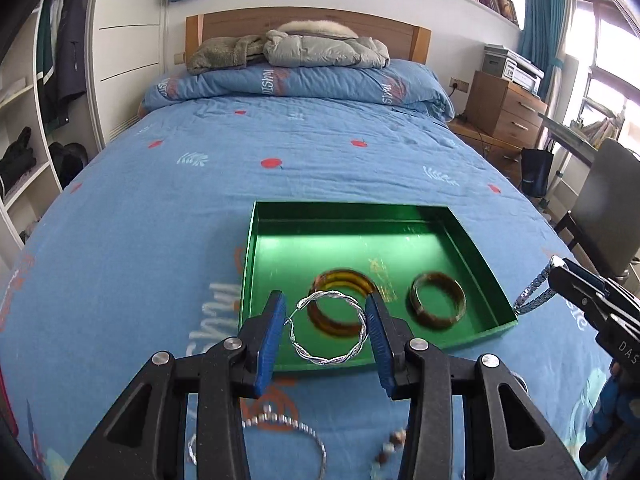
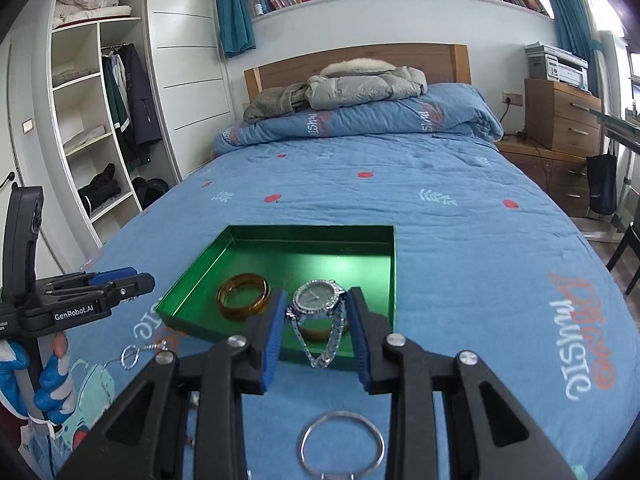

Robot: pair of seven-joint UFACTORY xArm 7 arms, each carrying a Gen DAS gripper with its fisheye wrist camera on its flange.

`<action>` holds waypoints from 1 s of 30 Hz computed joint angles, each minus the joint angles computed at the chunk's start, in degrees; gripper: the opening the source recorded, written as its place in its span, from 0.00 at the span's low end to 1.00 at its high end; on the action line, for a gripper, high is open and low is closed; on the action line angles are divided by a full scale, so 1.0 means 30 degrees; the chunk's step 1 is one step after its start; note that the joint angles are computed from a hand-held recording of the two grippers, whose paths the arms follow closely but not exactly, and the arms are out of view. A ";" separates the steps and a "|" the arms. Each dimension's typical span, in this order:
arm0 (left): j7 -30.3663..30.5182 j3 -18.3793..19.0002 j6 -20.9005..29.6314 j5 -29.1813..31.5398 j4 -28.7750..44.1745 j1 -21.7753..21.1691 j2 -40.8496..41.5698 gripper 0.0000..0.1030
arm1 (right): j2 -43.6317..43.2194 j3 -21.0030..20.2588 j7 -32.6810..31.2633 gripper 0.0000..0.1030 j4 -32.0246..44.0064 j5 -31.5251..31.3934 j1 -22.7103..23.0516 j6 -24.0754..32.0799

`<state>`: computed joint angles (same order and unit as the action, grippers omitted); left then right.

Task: Organize jewelry
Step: 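Carry the hoop and watch into the green tray and open both tools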

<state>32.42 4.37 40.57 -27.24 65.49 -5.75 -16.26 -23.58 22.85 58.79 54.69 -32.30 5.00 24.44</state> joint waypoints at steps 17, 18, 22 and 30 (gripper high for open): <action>-0.5528 -0.2264 0.1431 0.6022 0.7745 0.0579 0.9304 0.40 | 1.1407 -0.3131 -0.4634 0.29 0.9100 0.1781 0.1862 0.3979; -0.5620 -0.2294 0.1597 0.6122 0.7821 0.0622 0.9416 0.40 | 1.1594 -0.3332 -0.4880 0.30 0.9309 0.1972 0.2073 0.4420; -0.5527 -0.2461 0.2007 0.5597 0.8143 0.0917 0.9510 0.41 | 1.1469 -0.4263 -0.5146 0.32 0.9067 0.2555 0.2764 0.4434; -0.4221 -0.2391 0.2771 0.3932 0.8260 0.1601 0.7737 0.60 | 0.8706 -0.5440 -0.4277 0.45 0.7944 0.1887 0.4163 0.4399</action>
<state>19.75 -2.80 48.88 -15.45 90.27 -0.95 6.95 2.54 6.53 45.96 78.53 -26.64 17.49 37.64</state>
